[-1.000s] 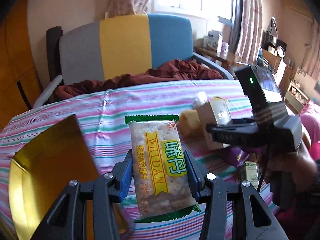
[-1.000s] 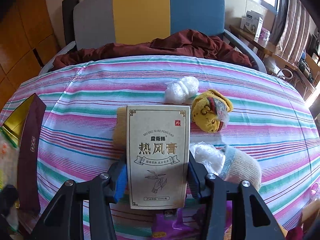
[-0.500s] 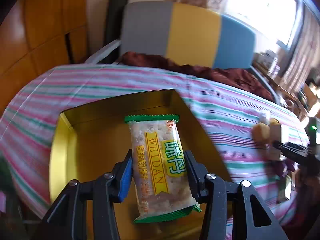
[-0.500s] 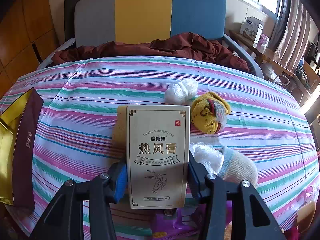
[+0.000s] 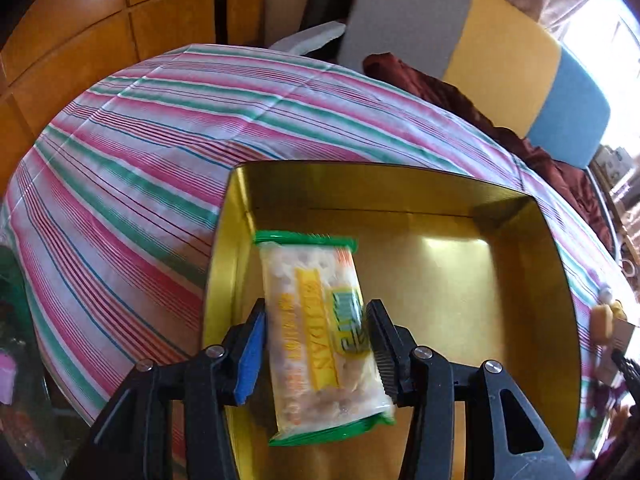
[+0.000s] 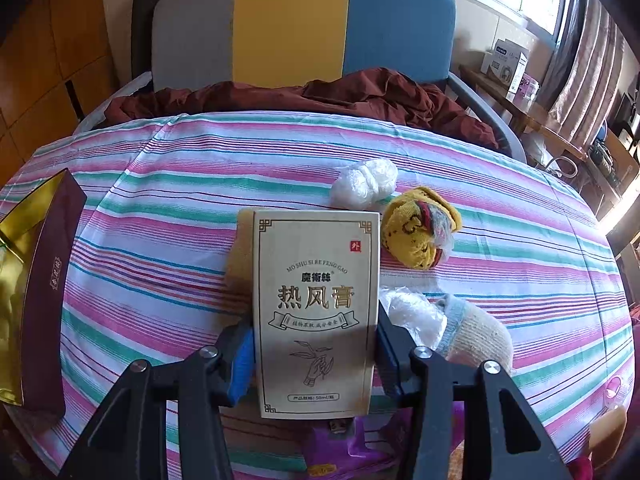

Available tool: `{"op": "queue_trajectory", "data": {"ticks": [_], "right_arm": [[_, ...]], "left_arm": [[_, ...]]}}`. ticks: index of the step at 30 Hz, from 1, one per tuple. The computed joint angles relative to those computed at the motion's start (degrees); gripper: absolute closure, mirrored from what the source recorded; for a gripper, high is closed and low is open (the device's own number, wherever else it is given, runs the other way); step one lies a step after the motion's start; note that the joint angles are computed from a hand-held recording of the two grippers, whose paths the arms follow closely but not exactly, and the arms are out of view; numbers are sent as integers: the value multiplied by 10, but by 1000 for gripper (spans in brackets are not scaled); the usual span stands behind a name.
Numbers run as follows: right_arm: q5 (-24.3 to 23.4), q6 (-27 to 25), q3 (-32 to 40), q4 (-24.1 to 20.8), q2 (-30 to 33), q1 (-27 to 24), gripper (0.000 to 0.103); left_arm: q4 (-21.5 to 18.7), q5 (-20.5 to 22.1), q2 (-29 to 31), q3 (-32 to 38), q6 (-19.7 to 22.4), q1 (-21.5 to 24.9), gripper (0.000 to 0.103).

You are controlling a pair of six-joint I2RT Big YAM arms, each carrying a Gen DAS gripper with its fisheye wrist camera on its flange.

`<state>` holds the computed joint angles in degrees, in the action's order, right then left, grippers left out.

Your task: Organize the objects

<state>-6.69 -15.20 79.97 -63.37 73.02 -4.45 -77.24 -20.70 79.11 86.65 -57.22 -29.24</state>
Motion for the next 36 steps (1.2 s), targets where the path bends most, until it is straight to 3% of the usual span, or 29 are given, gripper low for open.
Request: {"op": "queue_trajectory", "data": {"ticks": [6, 9, 12, 18, 26, 36], "right_arm": [[4, -5, -2, 4, 0, 2, 52], [4, -4, -1, 4, 0, 2, 52], [4, -1, -1, 3, 1, 3, 52], [4, 5, 0, 1, 1, 3, 52], [4, 6, 0, -2, 0, 3, 52], [14, -4, -9, 6, -8, 14, 52]], "left_arm": [[-13, -30, -1, 6, 5, -3, 47], [-31, -67, 1, 19, 4, -19, 36], [-34, -100, -11, 19, -6, -42, 34], [-47, -161, -22, 26, -37, -91, 20], [-39, -165, -32, 16, -63, -137, 17], [-66, -190, -32, 7, -93, -173, 17]]}}
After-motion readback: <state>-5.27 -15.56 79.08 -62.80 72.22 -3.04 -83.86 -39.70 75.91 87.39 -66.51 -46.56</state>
